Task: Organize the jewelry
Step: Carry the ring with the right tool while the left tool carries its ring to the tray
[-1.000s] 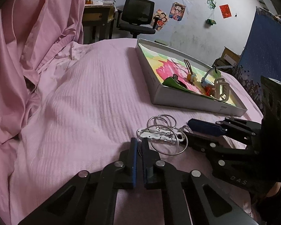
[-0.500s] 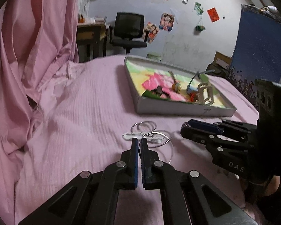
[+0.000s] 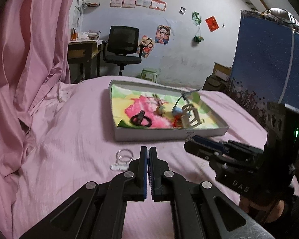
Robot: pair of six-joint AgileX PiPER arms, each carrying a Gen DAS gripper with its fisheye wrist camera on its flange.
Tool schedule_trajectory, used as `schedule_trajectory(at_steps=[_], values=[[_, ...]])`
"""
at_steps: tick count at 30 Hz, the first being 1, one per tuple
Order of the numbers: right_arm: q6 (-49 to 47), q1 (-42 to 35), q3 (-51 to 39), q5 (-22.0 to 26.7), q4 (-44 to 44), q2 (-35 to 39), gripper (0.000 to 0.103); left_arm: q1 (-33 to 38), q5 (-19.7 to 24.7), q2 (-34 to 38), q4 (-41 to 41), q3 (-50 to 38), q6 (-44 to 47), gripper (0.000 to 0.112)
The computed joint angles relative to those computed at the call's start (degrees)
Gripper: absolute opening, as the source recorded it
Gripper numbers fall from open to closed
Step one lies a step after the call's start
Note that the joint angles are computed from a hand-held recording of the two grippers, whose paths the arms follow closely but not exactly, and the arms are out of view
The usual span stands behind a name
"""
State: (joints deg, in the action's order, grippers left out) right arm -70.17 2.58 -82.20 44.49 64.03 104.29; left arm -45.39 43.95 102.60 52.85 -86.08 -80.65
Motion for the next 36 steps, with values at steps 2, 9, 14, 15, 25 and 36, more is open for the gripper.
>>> schedule_trajectory(at_steps=[2,9,14,15,25,36], values=[[-1.07,-0.46,0.8,-0.26,1.34,-0.61,0.018,-0.15,0.09,0.05,0.62,-0.71,-0.17,0.002],[-4.58,-2.11,3.2,-1.71,6.12,-2.82,0.018,-1.34,1.81,1.65,5.64,-4.63,-2.55,0.002],[-5.66,-2.25,4.04,-4.69,8.9,-4.23,0.018,-1.78,2.49,3.73,9.56,-8.0,-4.19,0.002],[-5.81,-2.37,4.06,-5.07,9.3,-4.34,0.018,-1.64,2.34,3.85,9.67,-8.38,-4.0,0.002],[-2.68,-2.67,-1.07,-8.06,9.05,-3.02,0.018,1.08,0.82,7.71,8.78,-16.48,0.38,0.002],[6.65,-0.79,-13.96,-11.82,1.86,5.01,0.018,6.66,-2.33,15.33,4.01,-25.82,7.48,0.003]])
